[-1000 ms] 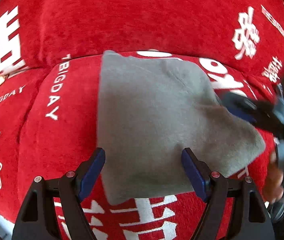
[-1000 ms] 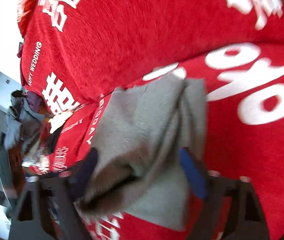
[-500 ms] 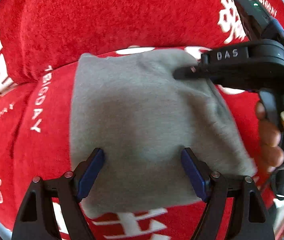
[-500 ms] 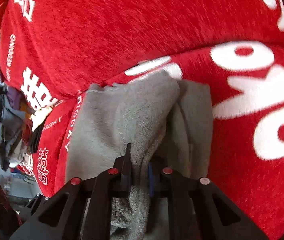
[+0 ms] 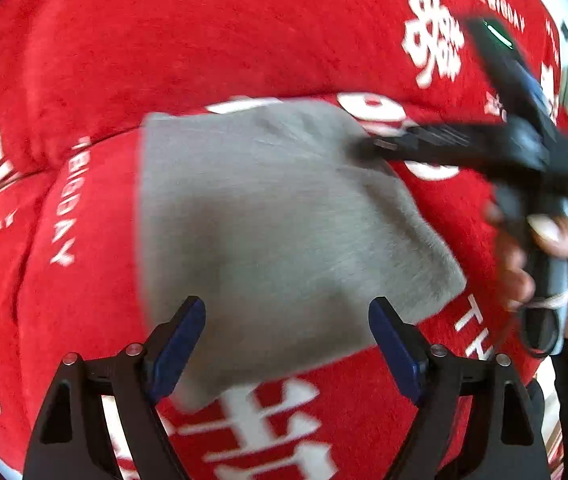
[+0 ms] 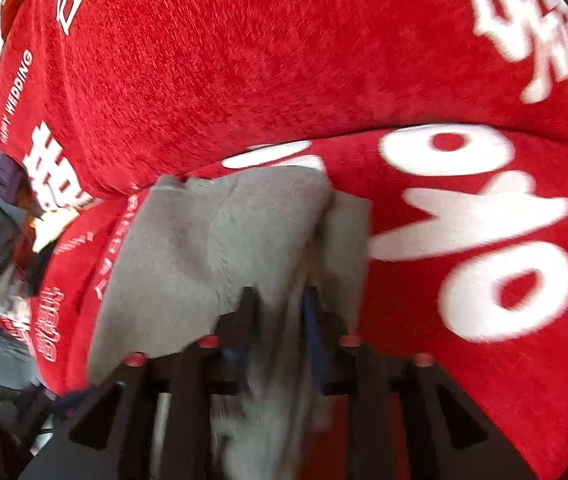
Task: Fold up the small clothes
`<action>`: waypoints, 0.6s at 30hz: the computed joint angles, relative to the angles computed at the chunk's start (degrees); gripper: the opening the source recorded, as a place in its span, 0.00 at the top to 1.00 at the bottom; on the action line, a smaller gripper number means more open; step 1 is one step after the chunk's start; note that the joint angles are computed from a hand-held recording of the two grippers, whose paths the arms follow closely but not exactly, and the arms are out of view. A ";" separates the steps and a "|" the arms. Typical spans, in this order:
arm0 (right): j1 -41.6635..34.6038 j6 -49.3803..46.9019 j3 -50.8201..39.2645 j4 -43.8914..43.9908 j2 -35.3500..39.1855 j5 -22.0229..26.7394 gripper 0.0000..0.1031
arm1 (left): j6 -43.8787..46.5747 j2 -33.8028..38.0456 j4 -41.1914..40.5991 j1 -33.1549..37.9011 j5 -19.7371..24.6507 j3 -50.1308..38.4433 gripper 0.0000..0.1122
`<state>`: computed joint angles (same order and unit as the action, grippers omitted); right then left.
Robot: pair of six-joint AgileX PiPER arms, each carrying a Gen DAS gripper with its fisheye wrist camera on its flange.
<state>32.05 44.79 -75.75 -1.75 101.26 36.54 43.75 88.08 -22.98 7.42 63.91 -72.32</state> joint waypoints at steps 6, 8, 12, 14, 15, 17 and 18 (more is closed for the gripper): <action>14.01 17.70 10.96 -16.96 -13.50 -0.61 0.33 | 15.48 -5.88 -1.95 14.13 -3.71 9.64 0.25; 16.52 17.95 10.03 -17.86 -11.72 0.36 0.33 | 16.97 -6.18 -1.20 14.59 -5.82 12.57 0.25; 17.11 14.08 5.94 -15.79 -5.21 3.58 0.70 | 12.99 -5.98 2.56 8.50 -17.92 18.00 0.25; 15.93 13.21 8.39 -13.83 -6.58 1.63 0.94 | 8.96 -3.17 3.31 8.41 -17.87 15.87 0.25; 15.85 14.59 9.71 -14.88 -7.76 1.22 0.94 | 7.71 -0.64 2.02 10.16 -14.41 12.81 0.25; 16.51 17.39 11.75 -17.40 -8.99 1.78 0.94 | 5.57 3.94 -0.57 14.65 -8.70 7.89 0.25; 16.47 18.55 13.48 -17.46 -9.38 0.82 0.94 | 5.59 4.22 -1.29 15.94 -8.04 7.21 0.25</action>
